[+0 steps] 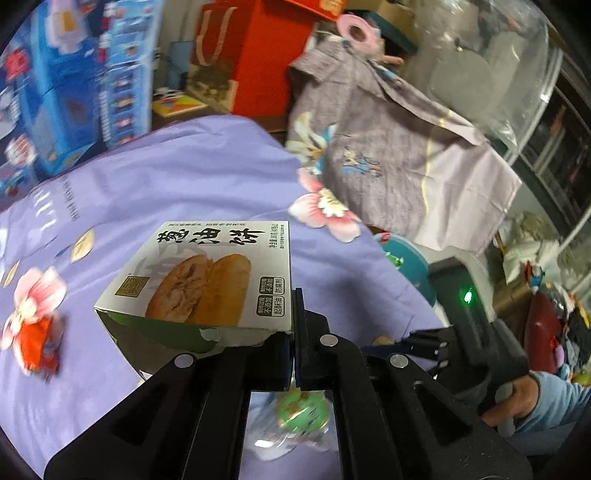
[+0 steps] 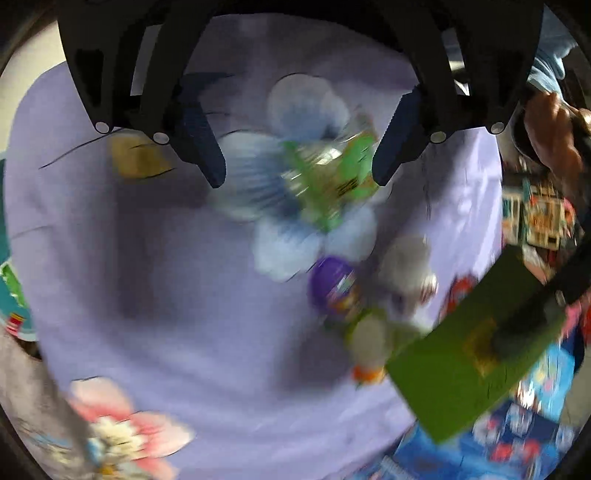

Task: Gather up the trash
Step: 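Grasp the green jelly pack with the right gripper while the left gripper holds the bread box, then carry bread box and jelly pack over the teal bin and open both grippers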

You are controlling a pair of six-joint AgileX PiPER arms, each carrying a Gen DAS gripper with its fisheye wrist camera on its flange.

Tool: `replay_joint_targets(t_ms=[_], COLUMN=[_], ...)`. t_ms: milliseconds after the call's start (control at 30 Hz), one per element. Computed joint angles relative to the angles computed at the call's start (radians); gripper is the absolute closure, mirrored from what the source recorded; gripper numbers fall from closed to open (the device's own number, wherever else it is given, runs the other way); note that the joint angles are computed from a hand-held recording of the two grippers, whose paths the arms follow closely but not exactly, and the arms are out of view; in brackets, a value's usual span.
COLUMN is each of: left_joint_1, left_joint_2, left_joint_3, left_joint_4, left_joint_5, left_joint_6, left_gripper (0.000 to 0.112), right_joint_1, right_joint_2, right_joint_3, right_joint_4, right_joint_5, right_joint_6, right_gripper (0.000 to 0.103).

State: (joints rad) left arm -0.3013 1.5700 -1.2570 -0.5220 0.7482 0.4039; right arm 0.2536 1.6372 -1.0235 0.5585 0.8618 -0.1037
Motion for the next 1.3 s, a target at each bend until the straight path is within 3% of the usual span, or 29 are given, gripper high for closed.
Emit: replay_joint_targets(t_ms=[300,433,500,700,1033,1300], left_joint_1=[0.114,0.142,0.149,0.113,-0.062,-0.257], left_joint_2=[-0.104,-0.125,-0.126,-0.121,-0.071,0.078], left_joint_3=[0.135,0.162,0.168,0.148,0.059,-0.117], left_joint_4=[-0.085,-0.097,-0.102,-0.077,0.045,0.173], left_joint_5=[0.006,0.006,0.004,0.000,-0.014,0.006], left_joint_6=[0.092,0.101,0.099,0.051,-0.096,-0.239], left_gripper=[0.111,0.111,0.111,0.110,0.110,0.110], right_joint_1=[0.119,0.179,0.213,0.158,-0.101,-0.518], right_joint_2=[0.081,0.063,0.047,-0.014,-0.222,-0.370], right_joint_3=[-0.041,-0.010,0.007,0.065,0.176,0.193], right_joint_4=[-0.085,-0.146,-0.221,-0.142,-0.071,0.023], right_joint_5=[-0.043,-0.116,-0.143,-0.139,-0.117,-0.005], right_joint_6=[0.139,0.155,0.200,0.128,0.035,-0.173], right_gripper=[0.022,0.018,0.028,0.041,0.042,0.042])
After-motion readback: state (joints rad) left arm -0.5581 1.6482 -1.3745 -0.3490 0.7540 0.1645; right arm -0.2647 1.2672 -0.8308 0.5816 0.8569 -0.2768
